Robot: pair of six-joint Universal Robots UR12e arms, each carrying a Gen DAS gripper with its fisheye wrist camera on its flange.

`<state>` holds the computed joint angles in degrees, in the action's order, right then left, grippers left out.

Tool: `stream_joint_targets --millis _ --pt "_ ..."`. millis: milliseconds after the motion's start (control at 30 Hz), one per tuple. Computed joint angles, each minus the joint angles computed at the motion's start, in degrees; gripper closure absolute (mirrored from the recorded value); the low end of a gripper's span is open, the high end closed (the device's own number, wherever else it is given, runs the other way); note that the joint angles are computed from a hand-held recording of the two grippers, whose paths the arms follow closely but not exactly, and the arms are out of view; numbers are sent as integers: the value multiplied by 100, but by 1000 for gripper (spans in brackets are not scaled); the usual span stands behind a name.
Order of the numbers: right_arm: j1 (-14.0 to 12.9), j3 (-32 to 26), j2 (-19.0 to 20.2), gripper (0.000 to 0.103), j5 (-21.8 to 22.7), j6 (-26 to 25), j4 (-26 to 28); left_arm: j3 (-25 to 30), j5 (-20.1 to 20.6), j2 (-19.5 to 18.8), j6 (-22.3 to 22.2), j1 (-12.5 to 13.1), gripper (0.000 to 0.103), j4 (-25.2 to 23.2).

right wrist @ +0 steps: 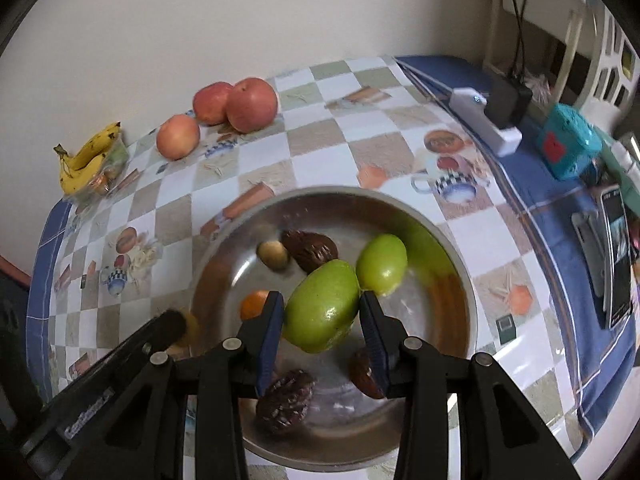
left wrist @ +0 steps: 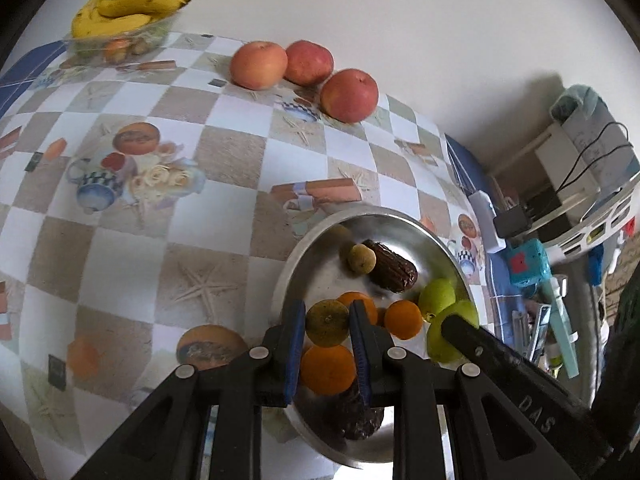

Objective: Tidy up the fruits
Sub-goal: 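Carry both fruits over the steel bowl and open both grippers to release them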

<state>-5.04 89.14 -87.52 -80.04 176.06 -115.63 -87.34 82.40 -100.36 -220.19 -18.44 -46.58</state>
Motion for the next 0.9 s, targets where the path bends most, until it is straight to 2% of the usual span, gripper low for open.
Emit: stream_joint_targets --millis 233,433,633,900 --pt "10 -33 60 62 -21 -133 456 86 98 -137 198 -33 79 -172" --pt "73 -65 117 63 -80 -284 730 69 -19 -172 173 -11 79 -353" --pt "80 -59 136 64 -110 -296 739 56 -41 -163 187 -10 78 -324" --pt "64 -60 137 64 -47 -285 710 -33 -384 -87 20 66 77 -335"
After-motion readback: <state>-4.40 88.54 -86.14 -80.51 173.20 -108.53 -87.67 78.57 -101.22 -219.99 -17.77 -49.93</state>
